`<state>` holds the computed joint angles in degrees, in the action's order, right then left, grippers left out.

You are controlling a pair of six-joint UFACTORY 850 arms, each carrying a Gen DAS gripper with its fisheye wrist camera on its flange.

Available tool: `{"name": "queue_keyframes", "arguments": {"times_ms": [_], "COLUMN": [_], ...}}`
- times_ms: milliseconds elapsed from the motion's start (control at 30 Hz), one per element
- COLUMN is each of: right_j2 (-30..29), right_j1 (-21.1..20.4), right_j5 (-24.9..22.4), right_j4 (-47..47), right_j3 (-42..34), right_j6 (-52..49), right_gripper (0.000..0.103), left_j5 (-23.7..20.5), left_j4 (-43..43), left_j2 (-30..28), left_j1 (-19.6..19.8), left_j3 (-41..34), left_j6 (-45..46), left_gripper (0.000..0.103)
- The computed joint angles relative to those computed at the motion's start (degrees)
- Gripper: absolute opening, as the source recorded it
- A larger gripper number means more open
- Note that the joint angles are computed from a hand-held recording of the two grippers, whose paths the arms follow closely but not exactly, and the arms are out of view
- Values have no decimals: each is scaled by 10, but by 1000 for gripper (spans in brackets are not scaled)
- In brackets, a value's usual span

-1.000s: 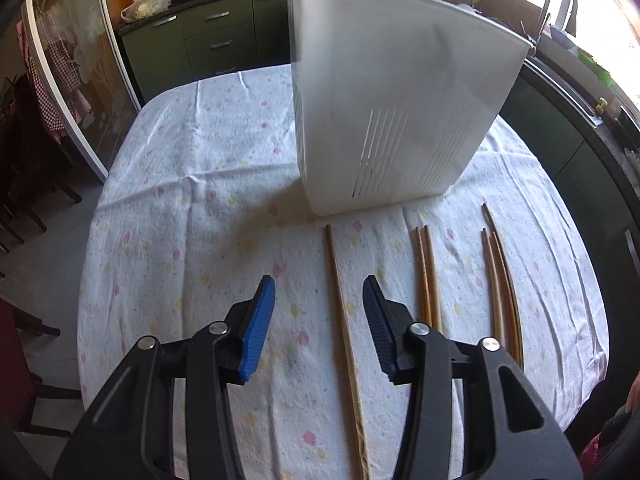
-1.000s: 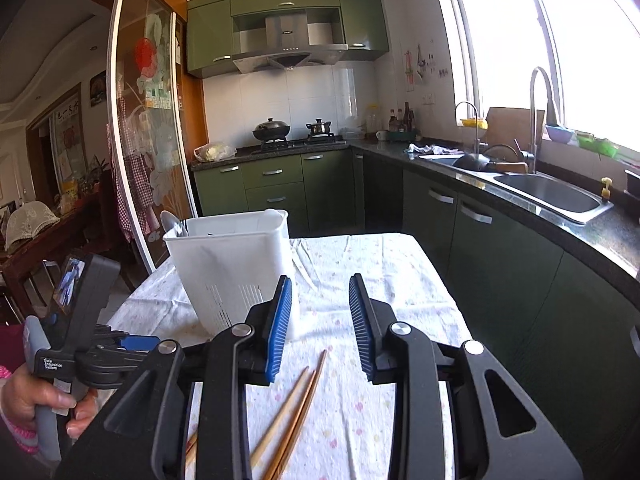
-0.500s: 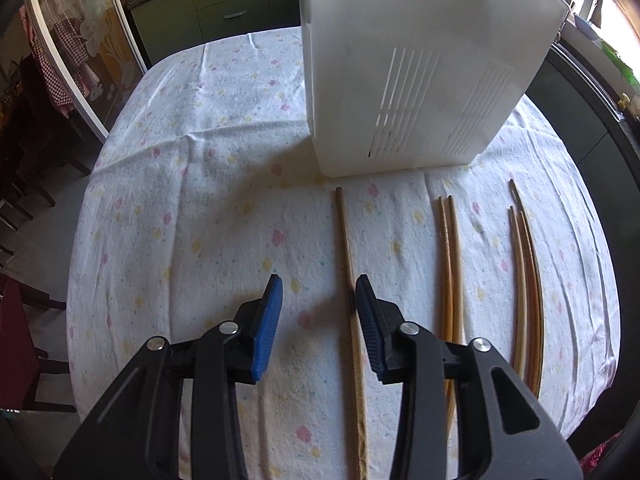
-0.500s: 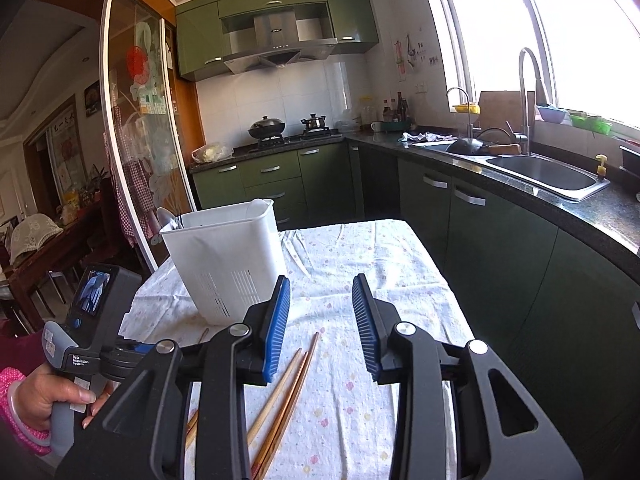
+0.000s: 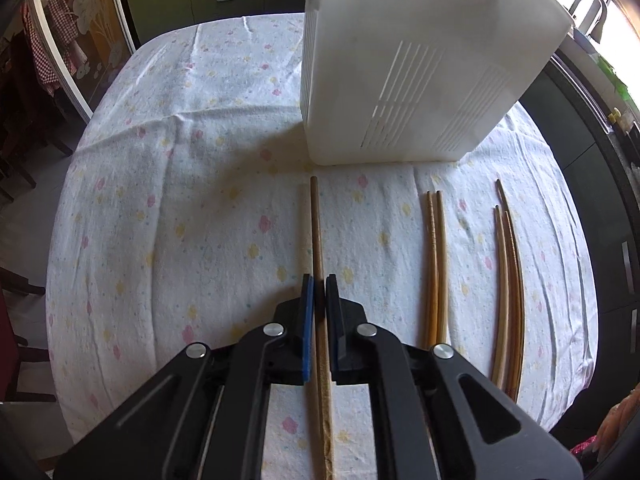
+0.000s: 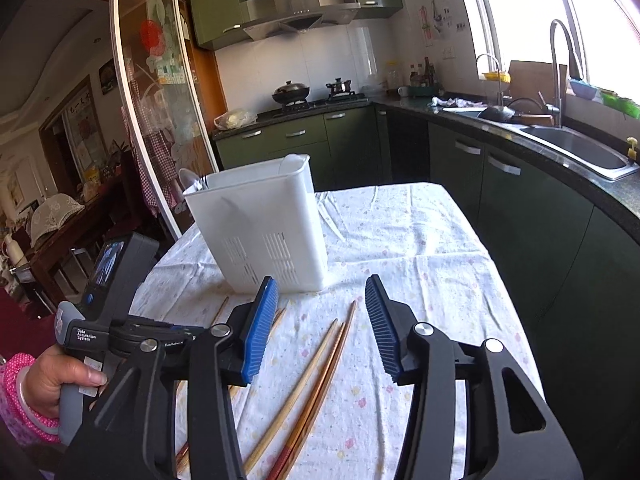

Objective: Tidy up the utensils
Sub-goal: 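Close the right tool on a wooden chopstick while the left tool holds its chopstick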

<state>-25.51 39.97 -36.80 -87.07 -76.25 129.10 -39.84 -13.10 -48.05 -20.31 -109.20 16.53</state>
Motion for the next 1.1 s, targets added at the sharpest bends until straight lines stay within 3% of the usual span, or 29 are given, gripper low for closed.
{"name": "queue_keyframes", "arguments": {"times_ms": [67,200,367,533,800,1000,1100], "right_j2": [-10,-52,-110,-134,-174,-207,-208], "right_j1": [-10,-23,-31,-40,-56,-61,-65], "right_j5": [41,85,100,105,74,33,38], "right_j4": [35,174,311,355,455,495,505], "right_j3": [-10,-55,-110,-129,-185,-243,-245], "right_j6": [-25,-163,-294,-324,-406,-466,-470], "right_gripper": [44,25,23,23,20,22,22], "left_j5": [29,62,71,68,77,41,25], "left_j4": [-1,-26,-52,-76,-99,-74,-49], "left_j2": [17,45,61,65,73,50,35], "left_j1": [1,3,4,8,13,12,9], "left_j3": [22,57,78,85,95,62,42], "left_j6": [5,36,67,94,122,103,80], "left_gripper": [6,6,6,6,6,6,6]}}
